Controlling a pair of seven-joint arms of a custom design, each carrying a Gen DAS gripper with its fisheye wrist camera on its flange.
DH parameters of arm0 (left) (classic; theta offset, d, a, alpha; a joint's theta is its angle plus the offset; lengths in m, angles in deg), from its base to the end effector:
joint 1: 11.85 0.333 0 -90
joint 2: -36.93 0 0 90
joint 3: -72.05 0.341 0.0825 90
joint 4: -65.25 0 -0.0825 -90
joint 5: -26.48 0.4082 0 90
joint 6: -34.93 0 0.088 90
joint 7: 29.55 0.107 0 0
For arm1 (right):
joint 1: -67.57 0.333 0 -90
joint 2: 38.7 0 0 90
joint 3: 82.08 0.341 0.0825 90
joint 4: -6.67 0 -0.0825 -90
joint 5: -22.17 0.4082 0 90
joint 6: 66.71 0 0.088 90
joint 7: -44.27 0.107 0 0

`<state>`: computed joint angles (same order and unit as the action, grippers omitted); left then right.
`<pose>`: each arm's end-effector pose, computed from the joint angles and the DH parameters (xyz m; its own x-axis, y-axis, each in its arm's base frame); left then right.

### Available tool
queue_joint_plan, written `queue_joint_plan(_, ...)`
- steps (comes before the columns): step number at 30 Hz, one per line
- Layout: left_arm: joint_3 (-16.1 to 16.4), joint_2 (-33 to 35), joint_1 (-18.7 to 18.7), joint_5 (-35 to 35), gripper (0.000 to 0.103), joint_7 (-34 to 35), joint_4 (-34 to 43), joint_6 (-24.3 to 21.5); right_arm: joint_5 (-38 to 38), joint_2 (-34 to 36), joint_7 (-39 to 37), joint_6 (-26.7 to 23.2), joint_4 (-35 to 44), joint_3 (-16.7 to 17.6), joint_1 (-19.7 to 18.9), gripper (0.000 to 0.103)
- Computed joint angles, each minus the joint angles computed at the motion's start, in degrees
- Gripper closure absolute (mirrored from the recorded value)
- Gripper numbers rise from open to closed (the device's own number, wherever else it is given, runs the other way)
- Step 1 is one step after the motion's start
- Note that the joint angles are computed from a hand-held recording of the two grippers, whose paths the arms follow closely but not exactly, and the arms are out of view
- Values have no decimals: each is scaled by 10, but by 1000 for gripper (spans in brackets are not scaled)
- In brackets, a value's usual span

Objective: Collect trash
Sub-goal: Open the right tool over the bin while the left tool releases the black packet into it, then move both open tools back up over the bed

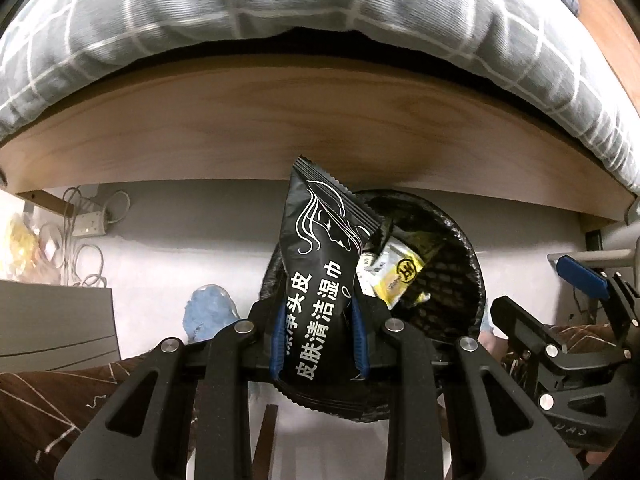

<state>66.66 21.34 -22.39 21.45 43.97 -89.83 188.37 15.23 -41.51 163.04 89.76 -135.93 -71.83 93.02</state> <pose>0.4115 -0.1134 0.3437 0.0722 -0.9925 0.0984 -0.9709 -0.0925 -0.2208 0.4091 0.2996 0.3413 0.2322 -0.9708 -0.0593 -0.9352 -0.2061 -0.2880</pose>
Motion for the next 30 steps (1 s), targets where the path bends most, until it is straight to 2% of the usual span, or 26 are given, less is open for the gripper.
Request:
queue_joint_plan(11, -14, 22, -24, -23, 77, 16, 19, 2, -65, -49, 79, 0, -34, -3, -55, 8)
queue_joint_plan(17, -16, 18, -28, -27, 69, 18, 15, 12, -86, -60, 106, -2, -35, 5, -73, 8)
queue_joint_plan(25, -20, 11, -30, -11, 47, 11, 16, 13, -102, -66, 118, -8, -32, 11, -77, 8)
queue_joint_plan(30, -26, -12, -25, 18, 23, -13, 16, 16, -109, -78, 122, -1, -33, 14, -82, 8)
